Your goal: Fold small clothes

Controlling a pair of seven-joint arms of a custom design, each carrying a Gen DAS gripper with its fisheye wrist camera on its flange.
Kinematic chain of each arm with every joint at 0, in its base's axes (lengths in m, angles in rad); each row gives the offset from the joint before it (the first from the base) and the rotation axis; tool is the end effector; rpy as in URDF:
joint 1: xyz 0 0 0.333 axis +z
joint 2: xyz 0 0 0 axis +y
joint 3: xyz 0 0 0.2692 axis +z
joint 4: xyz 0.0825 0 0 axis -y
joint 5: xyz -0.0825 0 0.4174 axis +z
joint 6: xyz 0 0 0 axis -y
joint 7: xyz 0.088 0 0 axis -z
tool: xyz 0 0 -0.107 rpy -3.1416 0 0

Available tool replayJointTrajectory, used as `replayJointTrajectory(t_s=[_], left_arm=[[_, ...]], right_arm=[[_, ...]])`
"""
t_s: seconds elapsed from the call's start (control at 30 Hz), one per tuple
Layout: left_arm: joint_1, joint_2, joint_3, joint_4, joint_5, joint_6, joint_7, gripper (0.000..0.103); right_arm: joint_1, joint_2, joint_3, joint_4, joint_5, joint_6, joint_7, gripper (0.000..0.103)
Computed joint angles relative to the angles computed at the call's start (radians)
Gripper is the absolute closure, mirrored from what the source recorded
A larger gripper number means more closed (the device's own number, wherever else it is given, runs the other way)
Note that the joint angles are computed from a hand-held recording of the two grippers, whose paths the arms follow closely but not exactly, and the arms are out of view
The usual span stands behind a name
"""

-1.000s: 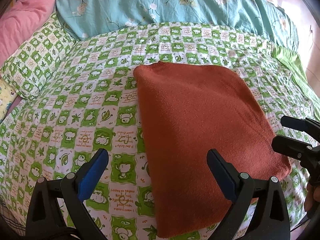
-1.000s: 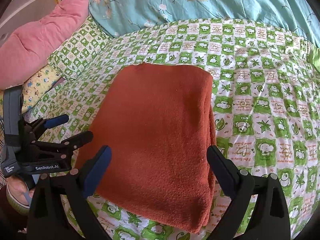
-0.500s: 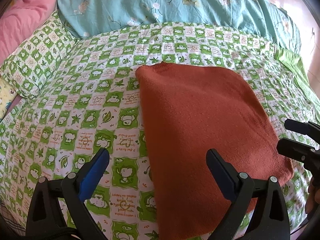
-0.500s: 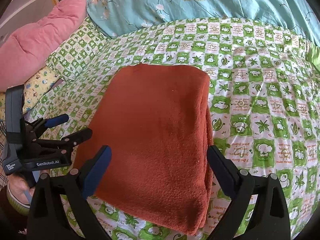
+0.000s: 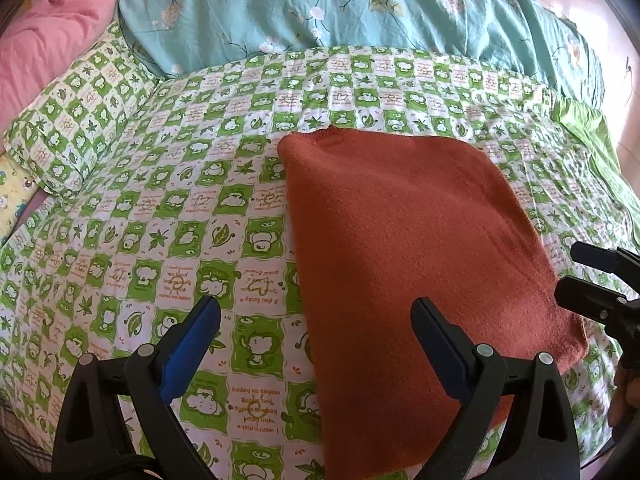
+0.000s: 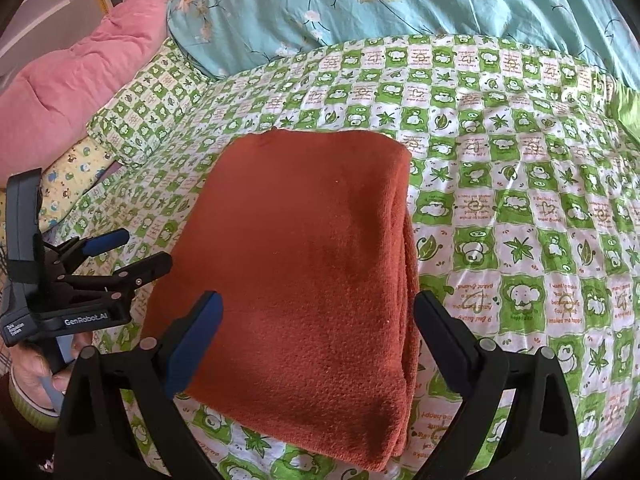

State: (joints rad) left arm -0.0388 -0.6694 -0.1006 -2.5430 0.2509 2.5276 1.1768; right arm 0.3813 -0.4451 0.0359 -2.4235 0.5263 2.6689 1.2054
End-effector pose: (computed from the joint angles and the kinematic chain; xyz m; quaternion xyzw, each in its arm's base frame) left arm 0.4512 -0.0675 0.5162 -0.6965 0.6314 -0.2061 0.2716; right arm 0.4710 0.1932 0.4917 -0.7721 0.5127 -0.0940 0.3636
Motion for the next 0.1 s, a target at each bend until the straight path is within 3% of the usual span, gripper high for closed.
replayJointTrajectory(t_s=[0.1], left_arm=[[-0.003,-0.009,-0.001,-0.006,-0.002,-0.002,-0.001,0.006]], right_arm=[[0.001,-0.001,-0.002,-0.003,0.004,0.0,0.003,0.007]])
